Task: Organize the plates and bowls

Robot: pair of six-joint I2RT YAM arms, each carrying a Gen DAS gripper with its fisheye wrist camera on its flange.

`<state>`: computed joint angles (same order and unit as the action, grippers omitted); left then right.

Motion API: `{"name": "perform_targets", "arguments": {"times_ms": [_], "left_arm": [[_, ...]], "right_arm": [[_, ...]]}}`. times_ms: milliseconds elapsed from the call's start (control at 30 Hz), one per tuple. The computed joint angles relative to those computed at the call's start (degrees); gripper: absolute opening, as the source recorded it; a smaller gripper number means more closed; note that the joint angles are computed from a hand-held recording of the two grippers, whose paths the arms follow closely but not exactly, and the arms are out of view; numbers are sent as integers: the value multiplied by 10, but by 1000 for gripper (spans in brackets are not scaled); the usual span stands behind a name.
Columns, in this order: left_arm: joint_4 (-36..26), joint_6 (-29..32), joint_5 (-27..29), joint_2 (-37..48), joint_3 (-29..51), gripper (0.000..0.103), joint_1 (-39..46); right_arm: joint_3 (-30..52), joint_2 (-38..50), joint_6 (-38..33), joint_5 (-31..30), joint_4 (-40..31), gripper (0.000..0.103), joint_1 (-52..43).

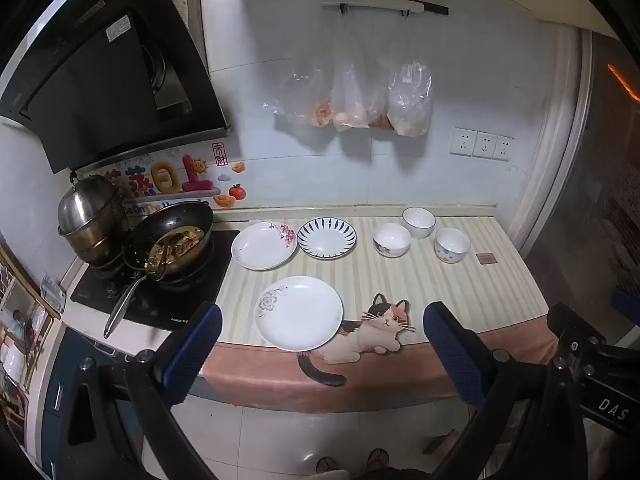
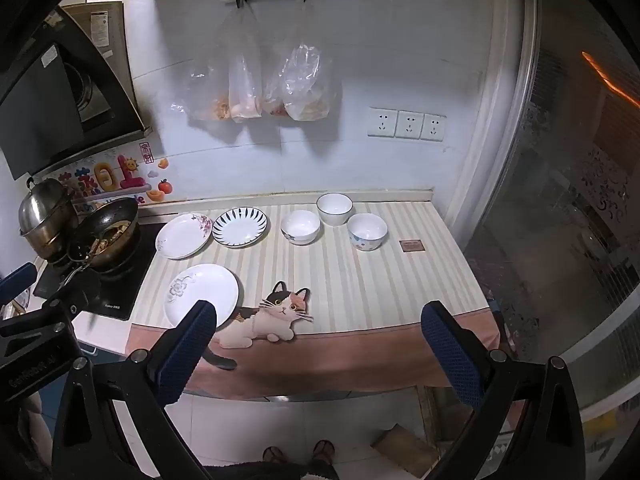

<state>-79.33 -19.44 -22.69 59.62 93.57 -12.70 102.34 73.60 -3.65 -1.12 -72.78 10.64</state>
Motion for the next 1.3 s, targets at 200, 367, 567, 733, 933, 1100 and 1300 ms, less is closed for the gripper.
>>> {"name": "perform_targets", "arguments": {"times_ms": [200,367,567,733,933,1100,1300], "left_arm": [[-7,-1,4,4,5,103,2],[-8,-2,4,4,5,103,1],[-13,-11,-2,16,16,103,-9],[-18,-16,-1,21,21,103,-13],[-19,-24,-8,24,21,103,-23],[-22,-31,-12,26,23,103,-31],[-26,-46,-28,26,21,103,-50]], "right_arm": [[7,6,6,1,-3,103,0],[16,15,16,12,-5,103,19],[17,14,12,4,-5,103,8],[23,28,4,-2,1,103,-3],[16,28,-4,-16,5,103,-17],[14,24,-2,-13,4,103,-14],[17,24,-2,-16,3,103,-16]]}}
